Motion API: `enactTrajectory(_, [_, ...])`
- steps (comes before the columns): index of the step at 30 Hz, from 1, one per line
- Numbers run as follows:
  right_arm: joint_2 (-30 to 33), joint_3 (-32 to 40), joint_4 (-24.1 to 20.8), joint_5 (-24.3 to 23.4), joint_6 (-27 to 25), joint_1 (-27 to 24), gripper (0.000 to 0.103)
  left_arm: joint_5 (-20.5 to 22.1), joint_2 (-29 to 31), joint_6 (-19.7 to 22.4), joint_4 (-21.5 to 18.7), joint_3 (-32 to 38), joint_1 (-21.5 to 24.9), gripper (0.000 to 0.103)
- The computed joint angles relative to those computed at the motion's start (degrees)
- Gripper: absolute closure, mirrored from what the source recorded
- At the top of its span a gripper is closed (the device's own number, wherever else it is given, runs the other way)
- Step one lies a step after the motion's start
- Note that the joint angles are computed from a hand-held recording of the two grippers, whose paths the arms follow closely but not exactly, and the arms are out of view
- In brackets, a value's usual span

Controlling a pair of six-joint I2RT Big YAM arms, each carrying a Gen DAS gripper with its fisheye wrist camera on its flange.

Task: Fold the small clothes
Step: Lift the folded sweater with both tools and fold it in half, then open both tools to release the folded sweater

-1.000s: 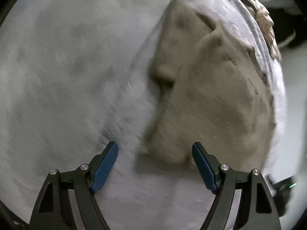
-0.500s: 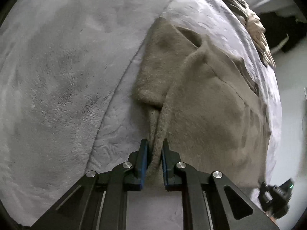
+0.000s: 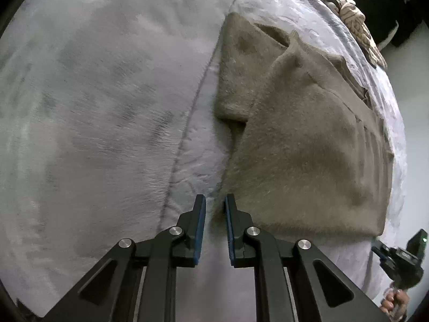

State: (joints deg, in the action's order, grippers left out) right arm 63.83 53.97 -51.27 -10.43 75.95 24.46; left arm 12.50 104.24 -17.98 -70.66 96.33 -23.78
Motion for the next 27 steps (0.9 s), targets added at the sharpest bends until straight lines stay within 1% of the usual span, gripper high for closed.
enactTrajectory(3, [5.4, 5.3, -0.1, 0.9, -6.0, 1.4, 0.088, -1.3, -1.8, 1.9, 0.1, -0.4, 0.3, 0.088])
enactTrajectory(6, [12.2, 11.2, -0.6, 2.4, -12.0, 1.5, 0.088, -2.2, -1.1, 3.2, 0.9, 1.6, -0.7, 0.088])
enactTrajectory(8, [14.9, 13.0, -0.4, 2.8, -13.7, 1.2, 0.088, -2.5, -0.3, 4.2, 1.5, 2.6, -1.5, 0.088])
enactTrajectory(11, [19.0, 15.6, -3.5, 3.4, -15.8, 0.8, 0.086, -2.9, 2.0, 5.9, 1.5, 4.0, -2.8, 0.088])
enactTrajectory(12, [19.7, 15.5, -3.5, 2.5, -15.7, 0.3, 0.086, -4.0, 2.3, 6.3, 1.8, 3.8, -3.0, 0.088])
enactTrajectory(14, [18.7, 13.6, -1.8, 1.4, -14.0, 0.1, 0.086, -6.8, 3.3, 6.7, 1.3, 3.2, -3.0, 0.087])
enactTrajectory(15, [18.0, 12.6, -0.9, 1.2, -13.2, 0.1, 0.086, -5.3, 3.2, 6.2, 1.9, 2.4, -2.5, 0.084])
enactTrajectory(17, [17.0, 11.7, -0.5, 0.9, -12.4, 0.2, 0.086, -2.8, 2.5, 5.0, 2.8, 1.2, -1.5, 0.084])
enactTrajectory(19, [16.8, 11.9, -1.1, 1.0, -12.0, 0.3, 0.086, -2.1, 2.0, 5.4, 2.5, 0.8, -1.0, 0.084])
enactTrajectory(23, [16.8, 12.8, -2.9, 1.5, -12.2, 0.9, 0.085, -3.4, 1.6, 6.9, 1.4, 1.4, -1.2, 0.084])
enactTrajectory(27, [17.0, 13.4, -3.4, 1.9, -11.9, 1.5, 0.083, -5.4, 0.2, 6.6, 1.8, 0.9, -1.3, 0.084])
